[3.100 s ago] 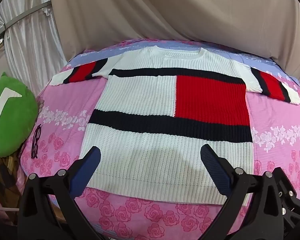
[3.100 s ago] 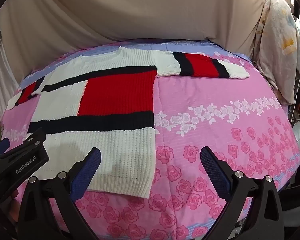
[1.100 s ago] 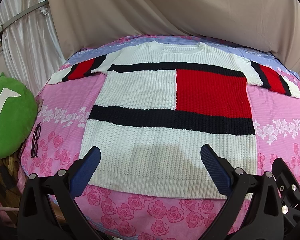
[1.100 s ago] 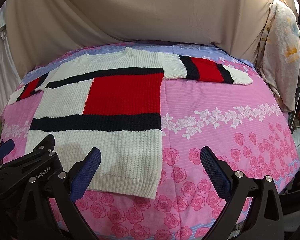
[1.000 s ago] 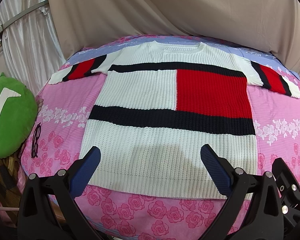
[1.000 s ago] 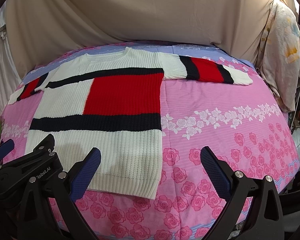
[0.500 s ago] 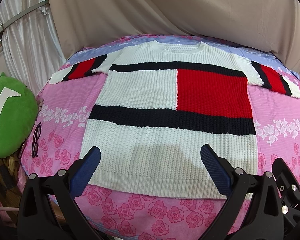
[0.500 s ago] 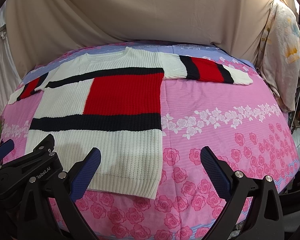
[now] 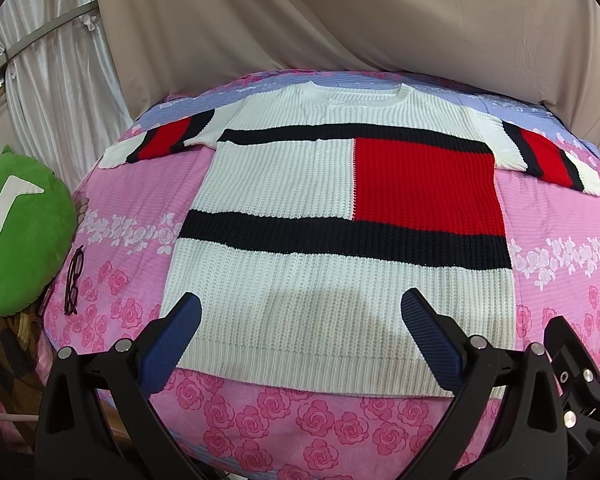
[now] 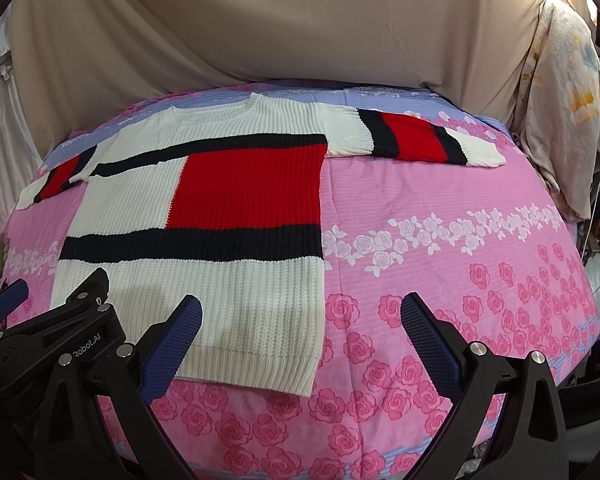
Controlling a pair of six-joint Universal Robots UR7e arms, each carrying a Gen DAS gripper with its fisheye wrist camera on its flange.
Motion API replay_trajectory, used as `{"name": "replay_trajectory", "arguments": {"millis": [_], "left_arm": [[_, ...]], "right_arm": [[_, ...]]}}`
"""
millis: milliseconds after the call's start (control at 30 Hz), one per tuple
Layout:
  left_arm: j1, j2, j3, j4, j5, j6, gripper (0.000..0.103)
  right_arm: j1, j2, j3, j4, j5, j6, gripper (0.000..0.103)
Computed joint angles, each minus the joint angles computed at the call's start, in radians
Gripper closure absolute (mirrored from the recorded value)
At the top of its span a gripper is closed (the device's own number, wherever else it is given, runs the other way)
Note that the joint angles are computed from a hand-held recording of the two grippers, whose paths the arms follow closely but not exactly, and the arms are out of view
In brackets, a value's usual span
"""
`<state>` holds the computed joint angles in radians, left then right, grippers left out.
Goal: Fold small clothes
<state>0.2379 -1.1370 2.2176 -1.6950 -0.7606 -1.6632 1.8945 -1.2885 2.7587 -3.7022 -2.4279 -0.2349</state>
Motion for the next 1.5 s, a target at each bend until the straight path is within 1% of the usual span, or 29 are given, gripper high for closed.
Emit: {"name": "replay_trajectory", "arguments": {"millis": [300,433,500,567,600,667,700,767,800,867,900,933,967,1067,1100,1167,1200,1267,1367,1400,1433,1467,1500], "left_arm": [[0.004,-0.005,0.003,0.002,-0.005,0.002,0.005],[0.013,0.009,-0.004,-0.007,-0.008,0.009,0.005],[0.027,0.005,0.002,-0.051,-0.012,0.04,0.005],[0.049,-0.015,0.012,-0.105,-0.012,0.069,0.005],[0.058,-0.027,0.015,-0.122,-0.003,0.071,0.005],[0.083,-0.046,0.014,-0.131,0.029,0.058,0.005],[0.098,-0.052,0.01,-0.134,0.042,0.054,0.005],[0.136,-0.054,-0.008,-0.128,0.066,0.033,0.005],[0.151,-0.053,-0.016,-0.12,0.077,0.018,0.005],[0.181,-0.042,-0.035,-0.101,0.103,-0.017,0.005],[0.193,-0.033,-0.045,-0.085,0.115,-0.039,0.005],[0.204,-0.024,-0.057,-0.069,0.124,-0.056,0.005],[0.214,-0.014,-0.07,-0.047,0.13,-0.076,0.005],[0.24,0.016,-0.1,-0.006,0.144,-0.109,0.005],[0.247,0.026,-0.108,0.002,0.147,-0.117,0.005],[0.255,0.039,-0.117,0.009,0.152,-0.123,0.005],[0.258,0.047,-0.122,0.009,0.154,-0.122,0.005],[0.265,0.061,-0.129,0.0,0.157,-0.106,0.005],[0.28,0.074,-0.131,-0.06,0.159,-0.035,0.005],[0.283,0.076,-0.132,-0.071,0.165,-0.023,0.005],[0.286,0.078,-0.134,-0.08,0.172,-0.012,0.005],[0.29,0.076,-0.135,-0.094,0.183,0.004,0.005],[0.293,0.074,-0.135,-0.103,0.192,0.013,0.005]], "right_arm": [[-0.007,0.001,0.003,-0.001,0.002,0.001,0.005],[-0.029,0.009,0.006,-0.009,0.017,-0.004,0.005],[-0.06,0.0,0.003,0.008,0.046,-0.013,0.005],[-0.138,-0.053,0.001,0.046,0.134,-0.042,0.005],[-0.2,-0.101,-0.001,0.068,0.197,-0.062,0.005],[-0.344,-0.225,-0.021,0.156,0.346,-0.096,0.005],[-0.438,-0.295,-0.048,0.218,0.439,-0.113,0.005],[-0.592,-0.384,-0.12,0.339,0.598,-0.119,0.005],[-0.683,-0.407,-0.18,0.395,0.687,-0.107,0.005],[-0.788,-0.396,-0.282,0.455,0.796,-0.07,0.005],[-0.83,-0.367,-0.349,0.471,0.829,-0.046,0.005],[-0.855,-0.332,-0.406,0.469,0.838,-0.021,0.005],[-0.87,-0.293,-0.464,0.469,0.836,-0.001,0.005],[-0.887,-0.201,-0.593,0.459,0.829,0.007,0.007],[-0.892,-0.169,-0.639,0.459,0.824,0.023,0.008],[-0.903,-0.128,-0.7,0.47,0.83,0.051,0.013],[-0.906,-0.104,-0.732,0.473,0.833,0.059,0.016],[-0.909,-0.069,-0.767,0.469,0.86,0.047,0.027],[-0.9,-0.039,-0.793,0.455,0.864,0.033,0.055],[-0.896,-0.039,-0.793,0.452,0.874,0.038,0.086],[-0.893,-0.047,-0.794,0.466,0.917,0.053,0.096],[-0.885,-0.057,-0.781,0.456,0.945,0.062,0.096],[-0.862,-0.068,-0.764,0.433,0.983,0.046,0.097]]}}
